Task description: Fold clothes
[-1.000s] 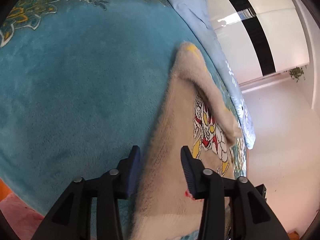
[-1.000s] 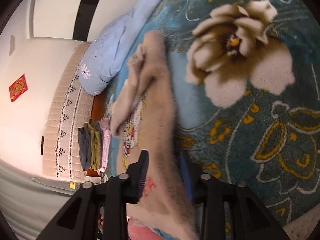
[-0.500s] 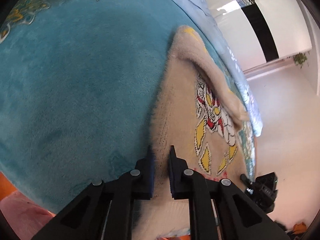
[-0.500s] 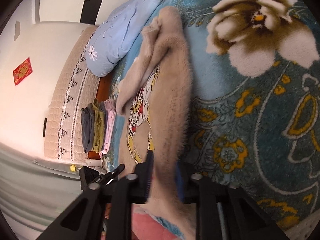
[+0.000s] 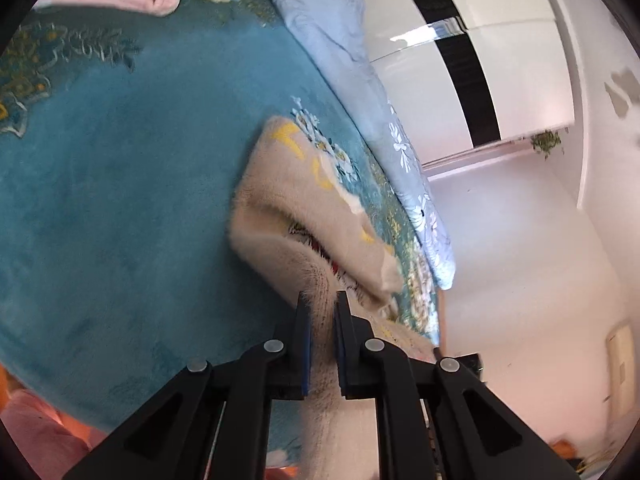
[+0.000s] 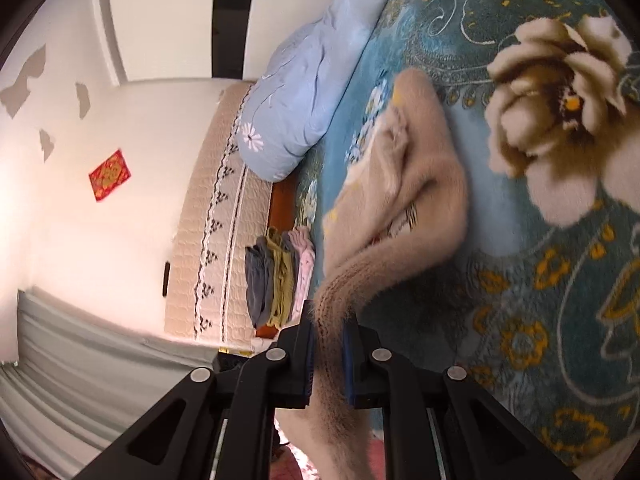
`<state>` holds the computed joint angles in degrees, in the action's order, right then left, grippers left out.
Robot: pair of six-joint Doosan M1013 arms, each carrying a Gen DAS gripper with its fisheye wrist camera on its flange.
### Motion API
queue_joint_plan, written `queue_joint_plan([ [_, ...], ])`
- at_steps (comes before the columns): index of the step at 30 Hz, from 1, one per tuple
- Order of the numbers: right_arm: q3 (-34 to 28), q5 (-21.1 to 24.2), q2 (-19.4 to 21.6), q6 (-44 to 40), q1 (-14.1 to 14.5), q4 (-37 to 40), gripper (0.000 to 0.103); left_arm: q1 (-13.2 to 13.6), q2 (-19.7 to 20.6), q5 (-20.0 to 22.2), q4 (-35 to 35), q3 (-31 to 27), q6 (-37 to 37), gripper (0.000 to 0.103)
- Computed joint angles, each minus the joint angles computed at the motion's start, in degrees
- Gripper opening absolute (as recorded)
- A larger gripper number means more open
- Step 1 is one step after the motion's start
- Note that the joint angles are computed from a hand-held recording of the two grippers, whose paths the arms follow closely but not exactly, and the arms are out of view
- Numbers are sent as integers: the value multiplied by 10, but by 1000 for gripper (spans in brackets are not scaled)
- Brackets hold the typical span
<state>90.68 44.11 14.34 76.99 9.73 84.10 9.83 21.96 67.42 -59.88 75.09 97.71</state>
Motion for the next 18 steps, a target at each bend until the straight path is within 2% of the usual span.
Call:
queue_joint_plan([
  [4,-36,6,30,5,-5,17,13,-5,33,6,-38,-31,-42,10],
  [11,-116,-8,88,59,-14,-6,16,-22,103,-16,-61,-118,-126,11],
  [14,-132,-18,104,74,-15,1,16,-21,122,-31,-108,-122,-161,14],
  [18,-136,-31,117,54,-17,44,21,-15,123,-91,-188,-92,-146,19],
])
